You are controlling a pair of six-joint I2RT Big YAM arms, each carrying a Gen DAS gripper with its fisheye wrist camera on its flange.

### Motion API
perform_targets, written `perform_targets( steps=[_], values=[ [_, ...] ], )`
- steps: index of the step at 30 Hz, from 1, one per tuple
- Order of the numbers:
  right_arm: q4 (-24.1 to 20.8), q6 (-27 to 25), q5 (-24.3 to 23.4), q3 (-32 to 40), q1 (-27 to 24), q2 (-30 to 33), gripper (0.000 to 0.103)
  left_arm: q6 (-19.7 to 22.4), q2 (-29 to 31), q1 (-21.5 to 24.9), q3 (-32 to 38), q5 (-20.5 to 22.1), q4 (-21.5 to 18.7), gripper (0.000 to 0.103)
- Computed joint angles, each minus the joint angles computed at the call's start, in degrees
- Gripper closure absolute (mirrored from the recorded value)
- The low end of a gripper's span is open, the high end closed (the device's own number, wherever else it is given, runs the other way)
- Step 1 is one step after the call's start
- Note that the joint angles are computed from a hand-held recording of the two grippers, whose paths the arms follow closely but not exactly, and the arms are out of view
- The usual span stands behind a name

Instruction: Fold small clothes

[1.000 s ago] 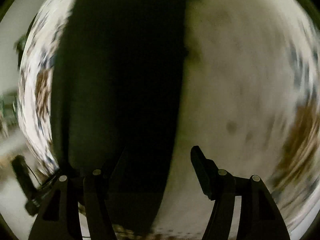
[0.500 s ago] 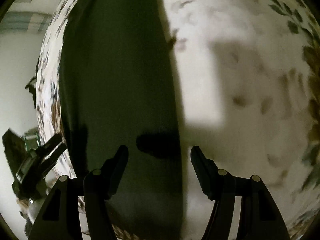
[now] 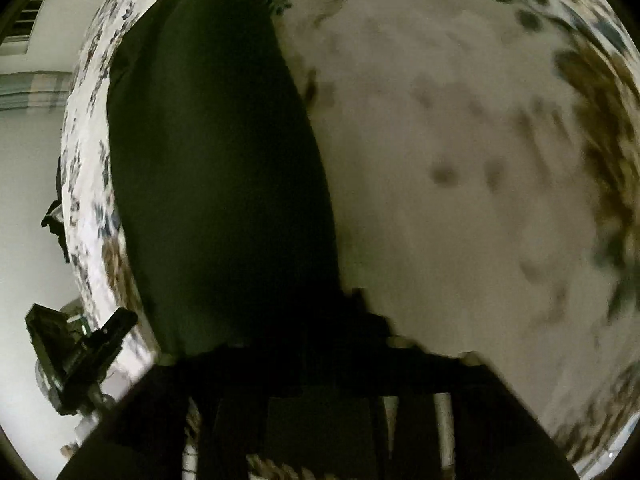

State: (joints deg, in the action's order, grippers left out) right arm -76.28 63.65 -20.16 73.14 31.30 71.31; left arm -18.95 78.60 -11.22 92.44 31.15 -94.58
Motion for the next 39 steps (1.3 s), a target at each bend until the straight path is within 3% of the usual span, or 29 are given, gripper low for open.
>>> perform_targets(
  steps=[3, 6, 7, 8, 10, 11, 15, 19, 21, 23, 24, 25, 26, 27, 29, 31, 33, 34, 35, 36, 39],
  values=[
    [-2.5, 4.0, -2.1, -3.2, 2.6, -5.2, 0.057, -1.0, -3.2, -4.2, -3.8, 0.4, -2.3, 0.048],
    [-0.5, 9.8, -4.2, -8.5, 7.4, -10.2, 0.057, -3.3, -7.1, -8.2, -9.5, -0.8, -0.6, 0.052],
    [0.2, 11.7, -4.7, -10.2, 9.0, -11.2, 0.057, -3.9, -7.8, -9.3, -10.3, -1.9, 0.4, 0.091],
    [2.3, 14.4, -5.6, -12.2, 11.3, -11.9, 0.057, -4.3, -7.9, -10.1, -10.2, -3.4, 0.4, 0.098],
    [9.1, 19.8, -9.0, -16.7, 15.5, -13.4, 0.058, -6.5, -8.4, -10.3, -9.1, -4.6, 0.5, 0.098],
    [10.3, 21.7, -8.9, -17.5, 17.3, -13.6, 0.072, -7.0, -8.5, -10.1, -8.3, -4.9, 0.3, 0.098],
    [12.1, 27.8, -2.1, -16.5, 24.0, -13.9, 0.094, -5.4, -9.0, -9.5, -5.6, -6.6, -0.8, 0.098],
    [11.4, 31.7, 0.8, -16.1, 27.2, -15.1, 0.096, -1.0, -7.3, -10.2, -6.4, -9.5, -1.7, 0.098],
    [10.4, 30.1, 0.2, -16.4, 26.9, -15.8, 0.096, 0.0, -7.1, -9.7, -8.9, -9.8, -1.8, 0.097],
    [8.7, 25.1, -0.7, -14.1, 25.8, -12.6, 0.095, -1.9, -8.2, -8.4, -11.0, -6.5, -1.1, 0.096],
    [7.7, 24.4, -0.3, -13.4, 26.0, -12.3, 0.089, -3.0, -8.9, -7.5, -11.3, -4.5, -0.7, 0.093],
    [7.7, 24.8, 0.3, -13.0, 26.3, -12.0, 0.073, -3.0, -9.6, -6.2, -11.4, -3.1, -1.5, 0.092],
    [9.0, 26.3, 1.0, -13.5, 26.8, -12.7, 0.060, -3.8, -10.2, -5.6, -11.4, -2.1, -2.2, 0.080],
    [10.9, 28.1, 1.2, -14.6, 27.2, -13.7, 0.060, -5.1, -11.5, -4.7, -12.4, -0.1, -2.1, 0.072],
    [15.2, 33.0, 0.9, -17.5, 28.0, -16.1, 0.060, -7.5, -14.2, -4.4, -14.9, 2.3, -0.6, 0.045],
    [18.4, 36.7, 1.0, -19.7, 28.6, -17.7, 0.059, -7.0, -14.7, -6.1, -16.8, 2.0, -1.7, 0.045],
    [20.6, 39.3, 1.8, -21.1, 29.9, -18.6, 0.059, -7.2, -15.4, -8.5, -18.5, -0.2, -0.7, 0.055],
    [20.5, 39.5, 2.2, -21.0, 30.4, -18.5, 0.063, -7.8, -16.3, -9.5, -19.0, -2.2, 0.1, 0.099],
    [19.4, 39.3, 3.4, -20.2, 31.1, -18.0, 0.085, -8.5, -16.6, -10.1, -18.7, -3.4, 0.0, 0.097],
    [18.3, 39.0, 5.0, -19.7, 31.8, -18.5, 0.097, -10.1, -17.4, -10.9, -17.5, -4.6, 0.7, 0.097],
    [15.5, 35.6, 10.6, -16.3, 35.1, -16.9, 0.097, -10.0, -18.2, -11.1, -15.2, -6.6, 0.7, 0.097]
  ],
)
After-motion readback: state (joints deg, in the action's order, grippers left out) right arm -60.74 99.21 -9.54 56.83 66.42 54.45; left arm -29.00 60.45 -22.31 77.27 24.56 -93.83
